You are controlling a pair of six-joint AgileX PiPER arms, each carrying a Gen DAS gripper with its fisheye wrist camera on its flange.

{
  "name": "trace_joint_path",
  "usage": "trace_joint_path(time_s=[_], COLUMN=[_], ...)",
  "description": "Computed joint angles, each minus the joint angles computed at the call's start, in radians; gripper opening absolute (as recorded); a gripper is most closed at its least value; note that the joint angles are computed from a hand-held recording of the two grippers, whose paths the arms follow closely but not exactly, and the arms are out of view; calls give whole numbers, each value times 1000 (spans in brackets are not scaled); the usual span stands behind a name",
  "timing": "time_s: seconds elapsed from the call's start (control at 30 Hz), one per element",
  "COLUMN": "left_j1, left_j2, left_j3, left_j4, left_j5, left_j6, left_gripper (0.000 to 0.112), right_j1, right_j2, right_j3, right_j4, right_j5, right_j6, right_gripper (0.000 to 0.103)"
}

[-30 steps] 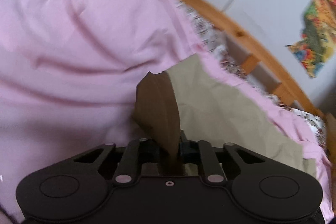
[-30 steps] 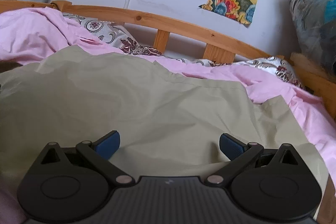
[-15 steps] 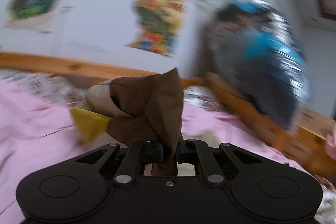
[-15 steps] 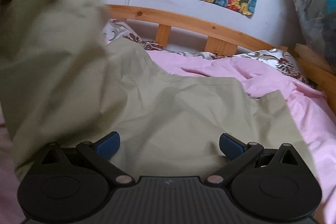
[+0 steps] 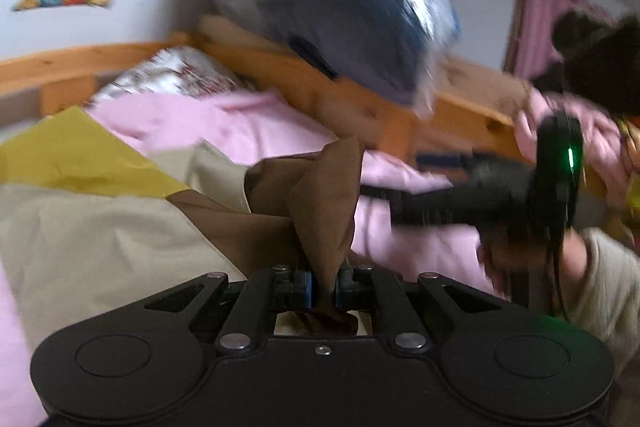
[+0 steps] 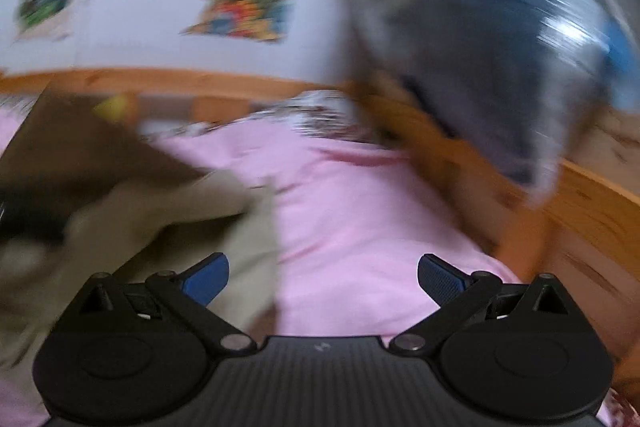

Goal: Fold large clothes
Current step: 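Lift the brown panel and fold it across the jacket toward the right tool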

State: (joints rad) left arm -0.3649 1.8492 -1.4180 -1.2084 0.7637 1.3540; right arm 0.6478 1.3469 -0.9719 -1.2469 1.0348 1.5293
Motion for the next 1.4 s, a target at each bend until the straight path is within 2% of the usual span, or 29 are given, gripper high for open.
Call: trace_joint_path(time_s=[0.1, 0.2, 0.37, 0.5, 0.53, 0.57, 0.67, 0.73, 0.8, 0.83, 0.9, 0.97, 1.0, 1.03, 1.1, 1.2, 1.27, 1.37, 1.4], left_j1=[-18, -43, -82, -75, -72, -66, -46, -20, 30, 56, 109, 150, 159, 155, 134, 68, 45, 61, 66], left_j2=[49, 103, 148, 155, 152, 137, 68, 21, -21, -43, -86, -122, -142, -166, -182, -95, 14, 185, 236], left_j3=[-34, -65, -73, -83, -91, -80, -17, 23, 54, 71, 102, 125, 143, 166, 172, 57, -48, -240, -310], left_j4=[67, 139, 196, 202, 202, 183, 104, 54, -1, -31, -88, -138, -166, -202, -220, 14, 214, 501, 584], left_j5=[34, 56, 23, 37, 52, 60, 87, 116, 178, 198, 210, 175, 116, 17, -183, -483, -616, -638, -611], left_j6=[-39, -59, -69, -72, -73, -52, 34, 60, 58, 55, 37, 10, 5, 16, 15, -244, -444, -744, -844], left_gripper=[9, 9, 10, 15, 23, 36, 61, 65, 71, 76, 82, 87, 90, 97, 99, 100, 101, 101, 101], right_j1=[-32, -61, -86, -99, -101, -109, -111, -99, -81, -73, -53, -33, -13, 5, 78, 166, 209, 237, 239], right_j2=[-31, -59, -90, -93, -90, -87, -85, -78, -65, -59, -48, -40, -31, -18, 21, 80, 121, 204, 229], right_j3=[33, 67, 95, 102, 102, 102, 104, 100, 91, 86, 75, 69, 65, 57, 38, 13, -6, -68, -86], right_j4=[-29, -42, -51, -22, -10, 6, 42, 40, 27, 21, 15, -2, -20, -38, -101, -182, -212, -182, -164], right_j5=[-15, -71, -161, -233, -246, -264, -283, -268, -232, -217, -181, -161, -143, -122, -30, 55, 71, 111, 130], right_j6=[54, 94, 112, 76, 69, 62, 70, 82, 96, 106, 137, 173, 194, 205, 239, 244, 208, 87, 61], right_gripper=[103, 103, 103, 103, 103, 103, 103, 103, 103, 103, 103, 103, 103, 103, 103, 103, 103, 103, 103])
